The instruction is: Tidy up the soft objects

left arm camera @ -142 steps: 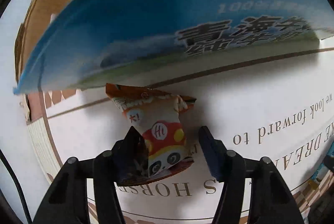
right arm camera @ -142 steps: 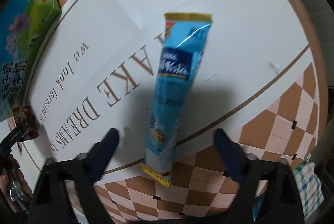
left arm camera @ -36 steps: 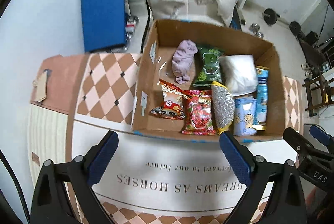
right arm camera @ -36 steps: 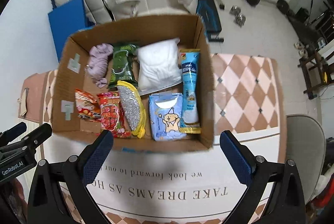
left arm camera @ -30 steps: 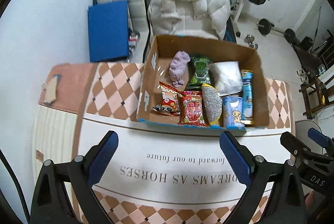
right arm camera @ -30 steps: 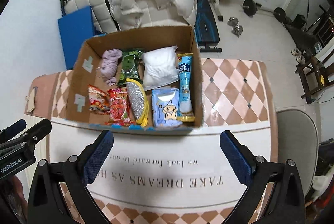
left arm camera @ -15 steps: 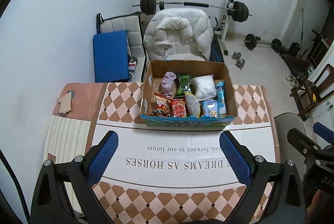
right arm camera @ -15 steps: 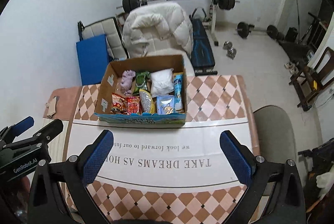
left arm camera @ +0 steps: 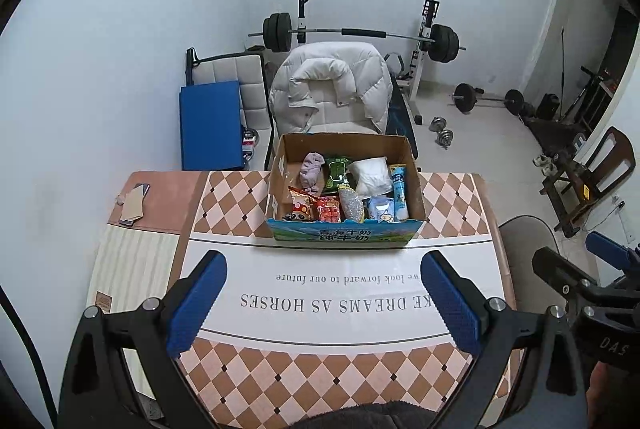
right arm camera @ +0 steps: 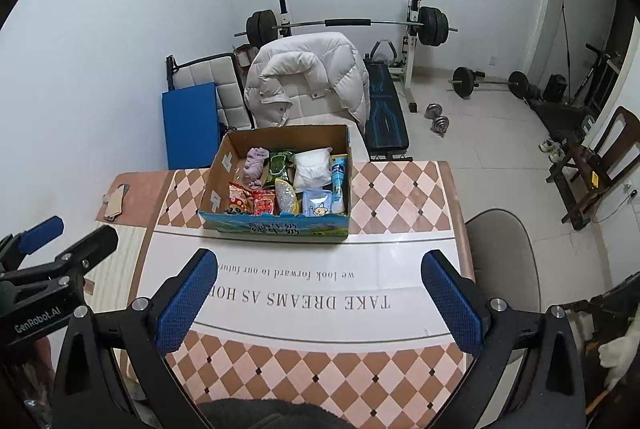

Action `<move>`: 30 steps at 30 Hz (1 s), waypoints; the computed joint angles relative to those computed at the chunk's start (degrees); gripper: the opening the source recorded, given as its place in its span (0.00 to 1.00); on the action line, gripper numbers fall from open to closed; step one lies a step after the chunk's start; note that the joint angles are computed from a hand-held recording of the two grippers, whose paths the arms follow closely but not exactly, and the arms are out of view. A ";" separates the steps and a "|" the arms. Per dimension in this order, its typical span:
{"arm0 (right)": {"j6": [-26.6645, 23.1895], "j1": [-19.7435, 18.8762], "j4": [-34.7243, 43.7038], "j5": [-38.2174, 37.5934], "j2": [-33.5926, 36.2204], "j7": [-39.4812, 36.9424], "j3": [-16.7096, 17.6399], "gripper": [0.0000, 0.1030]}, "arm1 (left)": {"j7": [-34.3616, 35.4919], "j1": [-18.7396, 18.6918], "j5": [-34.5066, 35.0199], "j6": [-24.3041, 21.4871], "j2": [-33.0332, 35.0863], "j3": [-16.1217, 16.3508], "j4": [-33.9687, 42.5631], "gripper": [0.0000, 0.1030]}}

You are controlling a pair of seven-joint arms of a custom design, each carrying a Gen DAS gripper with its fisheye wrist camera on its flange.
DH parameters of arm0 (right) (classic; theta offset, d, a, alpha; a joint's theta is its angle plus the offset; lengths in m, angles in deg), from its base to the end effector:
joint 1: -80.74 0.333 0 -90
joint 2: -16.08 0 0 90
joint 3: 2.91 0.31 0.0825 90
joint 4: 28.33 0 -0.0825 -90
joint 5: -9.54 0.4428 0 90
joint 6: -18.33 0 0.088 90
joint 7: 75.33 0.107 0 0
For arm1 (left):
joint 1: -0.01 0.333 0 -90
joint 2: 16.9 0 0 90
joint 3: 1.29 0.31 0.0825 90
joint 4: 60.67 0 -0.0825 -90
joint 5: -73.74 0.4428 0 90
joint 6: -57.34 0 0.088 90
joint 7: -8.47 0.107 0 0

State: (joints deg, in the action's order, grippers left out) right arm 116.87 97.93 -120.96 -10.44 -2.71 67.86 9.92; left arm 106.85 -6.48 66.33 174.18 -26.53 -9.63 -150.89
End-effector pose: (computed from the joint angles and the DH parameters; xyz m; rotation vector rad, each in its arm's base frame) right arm 0.4414 0.2500 0.7977 -1.4559 2.2526 -0.6186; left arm 0.5640 -0.1665 0.7711 -1.5034 2.2440 -0.7559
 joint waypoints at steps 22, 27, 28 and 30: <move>1.99 -0.14 1.43 -6.84 3.29 0.16 0.09 1.00 | -2.89 0.33 4.94 7.05 1.34 -0.68 -2.24 1.00; 3.29 -0.30 0.95 -6.88 4.27 0.09 -0.86 1.00 | -4.08 0.21 6.51 8.54 3.00 -0.94 -1.21 1.00; 3.47 -0.33 0.85 -6.98 4.38 0.22 -0.97 1.00 | -4.33 0.18 6.87 8.65 3.30 -1.01 -0.95 1.00; 3.90 -0.35 0.70 -6.93 4.53 0.09 -1.24 1.00 | -4.52 0.08 7.17 8.93 3.77 -1.05 -0.61 1.00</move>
State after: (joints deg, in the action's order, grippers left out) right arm 120.77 97.58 -120.26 -17.37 1.83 67.95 8.69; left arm 102.32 -6.39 73.50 183.11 -22.77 -10.68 -151.50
